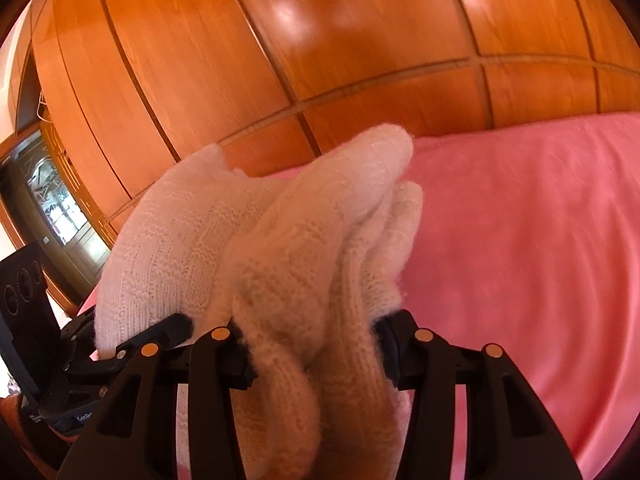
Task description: Fold small clothes
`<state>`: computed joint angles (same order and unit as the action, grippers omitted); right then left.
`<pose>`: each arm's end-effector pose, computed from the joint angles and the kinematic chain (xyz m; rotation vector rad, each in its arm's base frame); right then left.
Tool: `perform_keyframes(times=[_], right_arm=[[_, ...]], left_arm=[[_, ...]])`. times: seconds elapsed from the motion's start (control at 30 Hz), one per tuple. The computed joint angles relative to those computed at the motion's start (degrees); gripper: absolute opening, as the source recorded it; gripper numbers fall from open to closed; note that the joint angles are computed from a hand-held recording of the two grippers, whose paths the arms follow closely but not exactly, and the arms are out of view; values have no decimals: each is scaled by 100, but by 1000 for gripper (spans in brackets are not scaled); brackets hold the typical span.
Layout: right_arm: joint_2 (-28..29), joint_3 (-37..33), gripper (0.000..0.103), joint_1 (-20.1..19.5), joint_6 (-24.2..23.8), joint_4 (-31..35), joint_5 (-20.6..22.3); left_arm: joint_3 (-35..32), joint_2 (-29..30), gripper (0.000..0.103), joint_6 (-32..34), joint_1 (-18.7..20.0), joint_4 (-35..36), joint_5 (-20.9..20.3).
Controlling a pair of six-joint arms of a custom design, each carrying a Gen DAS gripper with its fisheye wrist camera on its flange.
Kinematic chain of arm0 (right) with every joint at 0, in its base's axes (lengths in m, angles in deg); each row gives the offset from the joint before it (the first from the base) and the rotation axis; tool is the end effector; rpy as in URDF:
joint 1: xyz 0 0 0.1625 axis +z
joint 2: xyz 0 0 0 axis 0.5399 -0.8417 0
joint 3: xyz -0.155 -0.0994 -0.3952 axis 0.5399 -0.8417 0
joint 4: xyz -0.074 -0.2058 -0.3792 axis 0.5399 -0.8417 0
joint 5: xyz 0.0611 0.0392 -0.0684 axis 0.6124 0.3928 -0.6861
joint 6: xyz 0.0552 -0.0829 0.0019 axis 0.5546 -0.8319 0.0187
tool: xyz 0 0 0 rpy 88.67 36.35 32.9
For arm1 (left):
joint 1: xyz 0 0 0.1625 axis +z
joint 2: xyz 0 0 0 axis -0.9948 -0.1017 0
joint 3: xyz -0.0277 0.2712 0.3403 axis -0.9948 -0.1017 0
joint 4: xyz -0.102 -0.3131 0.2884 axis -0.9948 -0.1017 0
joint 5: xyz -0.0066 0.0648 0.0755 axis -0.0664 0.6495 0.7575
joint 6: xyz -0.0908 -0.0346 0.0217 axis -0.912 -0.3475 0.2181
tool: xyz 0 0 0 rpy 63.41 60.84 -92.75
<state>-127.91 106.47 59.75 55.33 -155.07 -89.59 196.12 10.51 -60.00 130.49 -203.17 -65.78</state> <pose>0.1584 -0.6329 0.2483 0.7204 -2.7130 0.9867 -0.2620 -0.5671 0.0758 0.8426 2.2027 -1.1680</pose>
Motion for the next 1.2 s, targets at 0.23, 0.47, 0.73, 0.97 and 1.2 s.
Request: perform_keyframes(times=[0.23, 0.47, 0.73, 0.97, 1.2], right_arm=[[712, -883, 46, 194, -218, -146, -14], [1573, -2045, 46, 271, -548, -145, -147], [2430, -2883, 46, 211, -612, -220, -785], [2546, -2995, 50, 237, -409, 22, -1182], [2666, -3160, 57, 252, -368, 15, -1336]], left_arm=[[-877, 408, 55, 1094, 287, -495, 36], [-2038, 1009, 55, 1898, 668, -844, 68], [-2890, 1363, 57, 1131, 1110, 73, 463], [-2525, 903, 72, -354, 1394, 885, -181], [-2267, 800, 75, -516, 1305, 794, 5]])
